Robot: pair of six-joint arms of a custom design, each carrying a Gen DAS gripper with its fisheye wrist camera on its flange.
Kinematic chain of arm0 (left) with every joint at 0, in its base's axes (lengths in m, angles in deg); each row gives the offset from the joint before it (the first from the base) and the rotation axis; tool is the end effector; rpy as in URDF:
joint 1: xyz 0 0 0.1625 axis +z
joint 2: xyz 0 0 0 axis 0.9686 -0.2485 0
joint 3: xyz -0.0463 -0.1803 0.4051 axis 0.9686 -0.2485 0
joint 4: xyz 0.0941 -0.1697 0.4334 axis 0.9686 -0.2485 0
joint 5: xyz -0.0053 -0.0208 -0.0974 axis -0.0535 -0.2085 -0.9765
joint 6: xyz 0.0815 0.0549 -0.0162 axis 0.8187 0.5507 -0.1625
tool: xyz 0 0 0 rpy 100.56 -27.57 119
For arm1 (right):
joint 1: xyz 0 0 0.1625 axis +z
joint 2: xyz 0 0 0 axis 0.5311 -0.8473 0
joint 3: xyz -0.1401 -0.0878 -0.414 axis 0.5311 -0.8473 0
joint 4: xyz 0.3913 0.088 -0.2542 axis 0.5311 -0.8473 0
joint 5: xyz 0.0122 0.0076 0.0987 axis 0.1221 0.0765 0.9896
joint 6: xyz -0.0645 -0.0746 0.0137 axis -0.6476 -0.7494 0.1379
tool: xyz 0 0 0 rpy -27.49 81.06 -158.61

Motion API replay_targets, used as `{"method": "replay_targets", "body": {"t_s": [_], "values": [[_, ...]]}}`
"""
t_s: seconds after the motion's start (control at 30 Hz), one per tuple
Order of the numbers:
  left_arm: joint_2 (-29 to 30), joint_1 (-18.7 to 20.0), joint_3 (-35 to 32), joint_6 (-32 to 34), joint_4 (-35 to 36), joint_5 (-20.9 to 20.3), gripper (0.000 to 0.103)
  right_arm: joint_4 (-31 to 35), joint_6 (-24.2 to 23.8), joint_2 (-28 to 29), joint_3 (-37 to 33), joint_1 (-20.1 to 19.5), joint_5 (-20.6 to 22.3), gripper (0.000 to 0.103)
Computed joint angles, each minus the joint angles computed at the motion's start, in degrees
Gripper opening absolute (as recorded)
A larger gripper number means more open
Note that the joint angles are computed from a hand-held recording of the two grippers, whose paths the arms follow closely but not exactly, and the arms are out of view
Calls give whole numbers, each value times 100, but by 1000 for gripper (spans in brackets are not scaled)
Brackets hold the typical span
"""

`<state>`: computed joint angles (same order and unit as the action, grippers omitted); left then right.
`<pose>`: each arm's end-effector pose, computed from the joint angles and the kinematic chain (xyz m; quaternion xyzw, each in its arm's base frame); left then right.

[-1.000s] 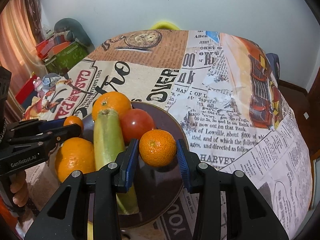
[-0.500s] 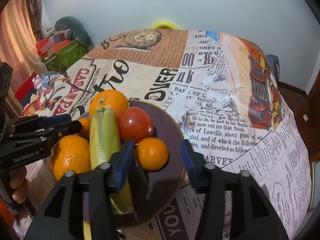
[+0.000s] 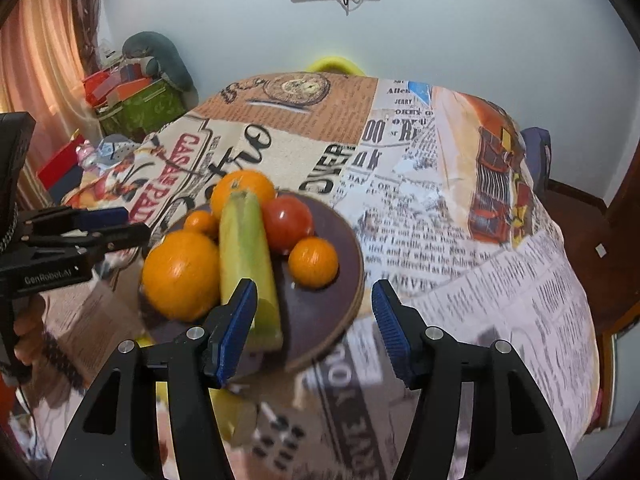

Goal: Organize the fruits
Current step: 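Open both grippers to release the mandarins and lift away from the plate, then move the right gripper toward the yellow zucchini lying on the cloth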

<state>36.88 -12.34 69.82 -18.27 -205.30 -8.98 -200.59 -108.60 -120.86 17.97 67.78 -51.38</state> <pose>-0.2341 -0.8786 0.0722 0.3125 0.8933 -0.1957 0.2570 0.2011 -0.7078 0.2099 0.1304 -0.8891 0.3138 0.3067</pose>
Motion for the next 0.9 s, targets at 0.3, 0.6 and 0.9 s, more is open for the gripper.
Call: {"method": "replay_targets", "body": {"t_s": [0.3,0.6,0.9], "values": [[-468,71,780,-301,351,108,52,197,276,-217,525,-56,-293,56],[-447,76,811,-235,917,-66,54,377,513,-241,688,-120,-321,56],[-367,17,714,-251,1062,-96,53,179,448,-333,879,-63,-325,56]]}}
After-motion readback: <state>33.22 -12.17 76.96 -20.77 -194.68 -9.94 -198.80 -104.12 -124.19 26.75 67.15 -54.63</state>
